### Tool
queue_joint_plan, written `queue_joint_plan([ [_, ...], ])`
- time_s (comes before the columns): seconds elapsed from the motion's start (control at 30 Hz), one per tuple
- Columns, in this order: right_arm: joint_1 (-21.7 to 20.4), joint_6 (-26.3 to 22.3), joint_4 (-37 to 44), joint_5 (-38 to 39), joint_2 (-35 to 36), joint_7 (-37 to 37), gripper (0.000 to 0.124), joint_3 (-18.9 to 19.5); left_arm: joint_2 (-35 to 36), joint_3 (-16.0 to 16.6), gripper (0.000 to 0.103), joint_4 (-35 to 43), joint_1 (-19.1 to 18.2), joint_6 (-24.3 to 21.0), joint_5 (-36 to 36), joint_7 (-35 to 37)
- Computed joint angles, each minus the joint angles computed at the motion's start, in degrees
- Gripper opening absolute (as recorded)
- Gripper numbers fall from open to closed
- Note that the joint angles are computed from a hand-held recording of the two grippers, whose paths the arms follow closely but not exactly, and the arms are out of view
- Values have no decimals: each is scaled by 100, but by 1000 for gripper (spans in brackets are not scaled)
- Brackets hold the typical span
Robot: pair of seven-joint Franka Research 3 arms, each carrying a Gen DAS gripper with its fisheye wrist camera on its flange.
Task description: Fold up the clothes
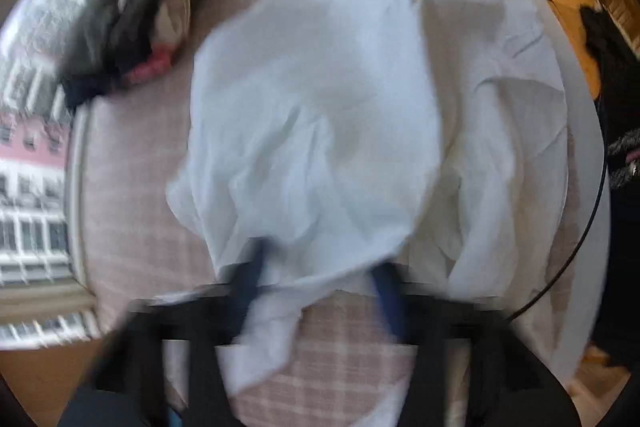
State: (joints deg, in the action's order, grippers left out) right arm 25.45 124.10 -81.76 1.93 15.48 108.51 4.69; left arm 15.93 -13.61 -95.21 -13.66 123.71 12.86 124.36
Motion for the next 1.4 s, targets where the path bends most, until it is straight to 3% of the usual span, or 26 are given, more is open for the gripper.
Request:
queue_joint_plan([
  [0.03, -9, 52, -57, 22, -28, 10, 6, -2, 96, 29, 2, 155, -10, -188, -17, -136],
  [0.1, -29, 152, -169, 69, -74, 49, 6, -5, 25, -5, 1, 216, 124, -181, -405, -164],
  [0.17, -44, 217, -255, 87, -107, 107, 6, -12, -269, -45, 1, 51, 243, 110, -769, -150],
  [0.3, -85, 312, -373, 102, -180, 115, 6, -14, -959, -18, 1, -275, 184, 591, -693, -366],
  [0.4, -127, 465, -571, 155, -332, 167, 6, -12, -1502, -39, 1, -533, 69, 797, -587, -463],
  [0.6, -264, 821, -1335, 447, -854, 179, 6, 43, -2434, -34, 1, -1627, -315, 797, -1609, -201],
  [0.77, -378, 955, -1806, 709, -1089, 248, 6, 73, -2246, -1, 3, -2618, -603, 771, -2375, -193],
  [0.87, -392, 960, -1865, 704, -1140, 282, 6, 100, -2055, -88, 3, -2934, -595, 1012, -1975, -577],
  [0.97, -413, 1046, -1887, 873, -1229, 231, 6, 123, -2021, -144, 11, -3138, -566, 1322, -1384, -1067],
  [1.03, -439, 1143, -1881, 1166, -1294, 151, 6, 137, -2104, -189, 21, -3277, -571, 1648, -985, -1475],
  [1.1, -449, 1195, -1684, 1411, -1304, 60, 6, 155, -2269, -203, 46, -3453, -631, 2074, -910, -1618],
  [1.23, -348, 1032, -786, 999, -1036, 60, 6, 199, -2574, -369, 59, -3893, -705, 3266, -50, -2180],
  [1.3, -263, 839, -149, 779, -774, 55, 6, 214, -2529, -581, 62, -3978, -480, 3798, 934, -3058],
  [1.4, -48, 413, 896, 370, -283, 2, 6, 216, -2200, -799, 62, -3743, -205, 4027, 2279, -4657],
])
